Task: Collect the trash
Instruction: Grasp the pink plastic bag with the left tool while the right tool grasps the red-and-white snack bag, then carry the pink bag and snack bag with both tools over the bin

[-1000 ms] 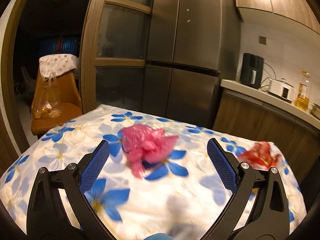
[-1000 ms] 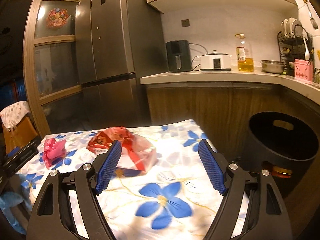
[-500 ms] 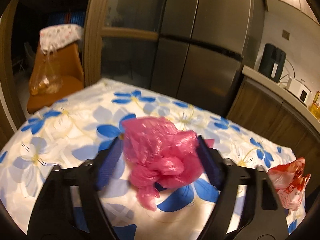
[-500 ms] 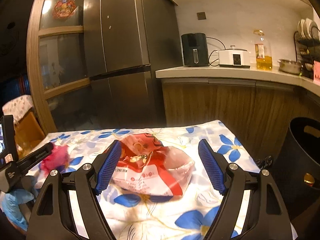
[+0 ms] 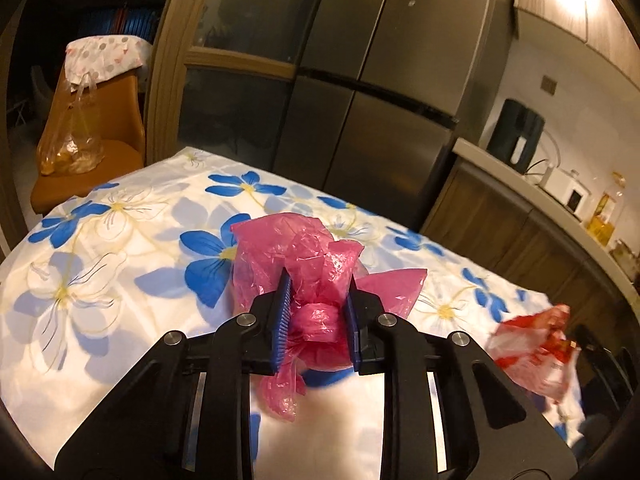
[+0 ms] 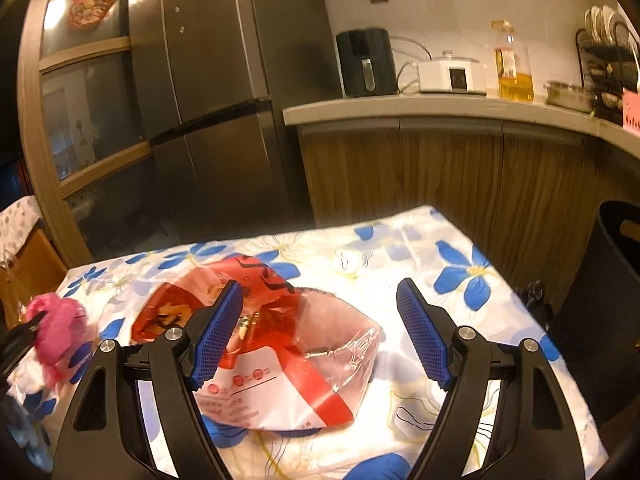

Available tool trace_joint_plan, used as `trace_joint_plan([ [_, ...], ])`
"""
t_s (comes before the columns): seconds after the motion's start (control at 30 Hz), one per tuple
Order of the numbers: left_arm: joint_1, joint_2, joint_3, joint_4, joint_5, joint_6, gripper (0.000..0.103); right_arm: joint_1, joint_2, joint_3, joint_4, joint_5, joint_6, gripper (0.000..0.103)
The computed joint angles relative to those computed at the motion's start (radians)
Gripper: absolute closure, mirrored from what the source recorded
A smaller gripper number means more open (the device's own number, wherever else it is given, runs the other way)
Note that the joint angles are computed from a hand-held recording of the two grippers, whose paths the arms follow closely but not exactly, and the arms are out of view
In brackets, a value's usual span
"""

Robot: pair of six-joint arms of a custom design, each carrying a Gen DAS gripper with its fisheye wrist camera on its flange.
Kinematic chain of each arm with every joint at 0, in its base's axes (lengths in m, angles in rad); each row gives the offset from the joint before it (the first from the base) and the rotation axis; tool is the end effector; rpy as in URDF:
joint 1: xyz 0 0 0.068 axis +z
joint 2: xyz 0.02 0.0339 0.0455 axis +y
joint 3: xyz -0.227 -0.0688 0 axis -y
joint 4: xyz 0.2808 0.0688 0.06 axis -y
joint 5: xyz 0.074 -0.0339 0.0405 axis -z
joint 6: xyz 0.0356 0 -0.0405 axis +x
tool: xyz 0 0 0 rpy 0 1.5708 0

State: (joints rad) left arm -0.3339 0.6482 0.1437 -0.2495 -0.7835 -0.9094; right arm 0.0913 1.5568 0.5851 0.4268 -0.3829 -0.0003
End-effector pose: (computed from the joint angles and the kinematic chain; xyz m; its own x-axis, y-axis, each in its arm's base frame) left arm 0.1841 -0.0373 0.0994 -0.1969 -0.5234 -0.8290 -0.6663 0.6917 -0.2785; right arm 0.3137 0.0421 0.0869 -0.5161 -0.0475 -0.8552 -0.4029 0.8946 0.1934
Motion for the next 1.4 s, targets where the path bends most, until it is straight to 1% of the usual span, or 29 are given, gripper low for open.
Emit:
trace_joint_plan([
  [0.07, -0.059, -0.064, -0.019, -0.053, -0.036, -0.035, 0.080, 0.002, 0.032, 0.025, -0.018, 0.000, -0.003, 0.026],
  [0.13, -0.125, -0.097, -0.025, -0.102, -0.085, -0.076, 0.080, 0.004, 0.062, 0.046, -0.031, -0.004, -0.009, 0.026],
  [0.2, -0.166, -0.122, -0.029, -0.138, -0.116, -0.102, 0.080, 0.004, 0.088, 0.069, -0.052, -0.010, -0.015, 0.033],
  [0.23, -0.186, -0.126, -0.029, -0.153, -0.133, -0.117, 0.080, 0.005, 0.094, 0.075, -0.058, -0.010, -0.017, 0.034],
  [0.27, -0.201, -0.124, -0.028, -0.163, -0.143, -0.130, 0.080, 0.006, 0.098, 0.080, -0.064, -0.014, -0.023, 0.038],
  [0.3, -0.207, -0.124, -0.029, -0.167, -0.146, -0.135, 0.080, 0.011, 0.100, 0.082, -0.071, -0.010, -0.029, 0.047],
  [0.37, -0.223, -0.121, -0.028, -0.179, -0.152, -0.151, 0.080, 0.024, 0.108, 0.091, -0.091, -0.001, -0.050, 0.054],
  [0.4, -0.236, -0.111, -0.023, -0.190, -0.160, -0.165, 0.080, 0.025, 0.109, 0.090, -0.098, -0.002, -0.058, 0.065],
  [0.43, -0.245, -0.106, -0.019, -0.197, -0.167, -0.172, 0.080, 0.029, 0.117, 0.103, -0.124, 0.001, -0.069, 0.074],
  [0.57, -0.287, -0.071, 0.000, -0.224, -0.192, -0.204, 0.080, 0.007, 0.125, 0.114, -0.157, -0.041, -0.068, 0.084],
  [0.67, -0.326, -0.039, 0.020, -0.256, -0.216, -0.253, 0.080, -0.013, 0.108, 0.101, -0.168, -0.075, -0.070, 0.092],
  [0.77, -0.374, -0.042, 0.032, -0.329, -0.242, -0.330, 0.080, -0.039, 0.062, 0.068, -0.176, -0.113, -0.077, 0.096],
  [0.83, -0.419, -0.013, 0.056, -0.390, -0.265, -0.408, 0.080, -0.059, 0.006, 0.023, -0.166, -0.135, -0.092, 0.096],
  [0.9, -0.474, 0.054, 0.097, -0.460, -0.295, -0.509, 0.080, -0.080, -0.059, -0.027, -0.163, -0.152, -0.114, 0.097],
  [0.97, -0.542, 0.150, 0.155, -0.547, -0.330, -0.632, 0.080, -0.104, -0.119, -0.065, -0.176, -0.172, -0.132, 0.097],
  [1.1, -0.635, 0.309, 0.254, -0.679, -0.352, -0.822, 0.080, -0.166, -0.247, -0.132, -0.229, -0.224, -0.163, 0.097],
  [1.23, -0.702, 0.425, 0.341, -0.770, -0.359, -0.943, 0.080, -0.253, -0.403, -0.199, -0.302, -0.294, -0.210, 0.097],
  [1.4, -0.764, 0.548, 0.453, -0.842, -0.367, -1.025, 0.080, -0.379, -0.532, -0.232, -0.410, -0.386, -0.276, 0.097],
])
